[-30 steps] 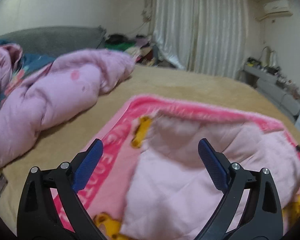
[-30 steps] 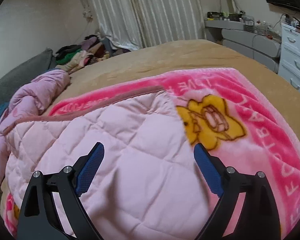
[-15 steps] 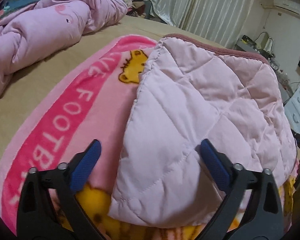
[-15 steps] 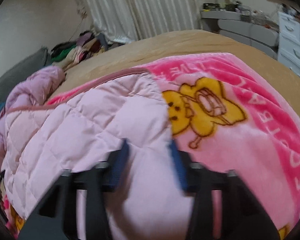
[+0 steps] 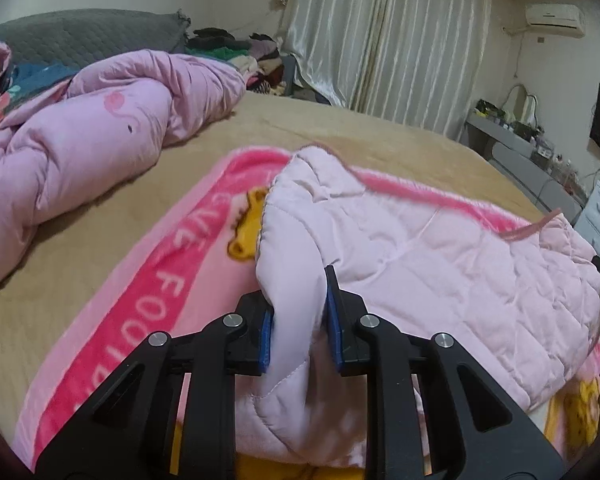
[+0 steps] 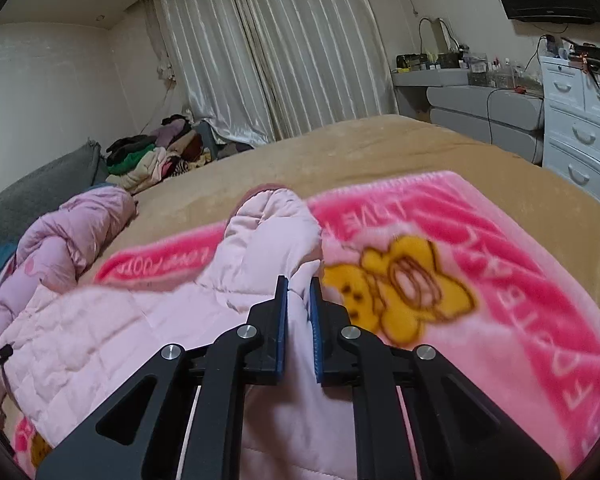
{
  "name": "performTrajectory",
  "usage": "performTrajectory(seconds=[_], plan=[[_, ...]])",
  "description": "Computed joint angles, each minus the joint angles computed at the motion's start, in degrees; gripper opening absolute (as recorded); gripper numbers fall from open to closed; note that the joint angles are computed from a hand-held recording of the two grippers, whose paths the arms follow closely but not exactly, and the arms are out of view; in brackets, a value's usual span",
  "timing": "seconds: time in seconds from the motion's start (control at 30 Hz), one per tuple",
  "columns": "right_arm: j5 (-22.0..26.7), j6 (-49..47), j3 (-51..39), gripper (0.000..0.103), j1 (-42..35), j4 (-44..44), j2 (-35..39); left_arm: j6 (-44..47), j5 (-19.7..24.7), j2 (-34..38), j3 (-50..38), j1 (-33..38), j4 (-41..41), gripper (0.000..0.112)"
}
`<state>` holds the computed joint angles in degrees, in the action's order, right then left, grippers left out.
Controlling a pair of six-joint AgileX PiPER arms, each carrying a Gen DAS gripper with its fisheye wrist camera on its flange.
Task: Fold large clothes
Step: 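Grasp the side edge of the folded jacket with both tools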
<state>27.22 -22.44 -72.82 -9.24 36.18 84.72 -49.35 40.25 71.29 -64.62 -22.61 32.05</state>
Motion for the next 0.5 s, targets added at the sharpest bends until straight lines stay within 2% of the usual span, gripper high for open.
performTrajectory(seconds=[0.17, 0.3, 0.37, 0.5], plan=[[0.0, 14.4, -8.8, 0.009, 2.9, -14.0, 7.1, 3.6, 3.6, 8.3, -9.2, 0.3, 1.1, 0.014], [3.0, 24.8, -15.0, 0.009, 4.5, -23.7, 14.1, 5.8, 6.6, 15.0, -13.7, 1.6, -0.3, 0.014], [5.2, 27.7, -16.8, 0.009, 5.0, -27.0, 17.3, 7.0, 6.4, 16.7, -13.3, 2.8, -1.5, 0.014], [4.9, 28.8, -15.0, 0.009, 5.9, -30.0, 19.4, 7.3, 4.5, 18.3, -10.0, 3.8, -2.6, 0.014]])
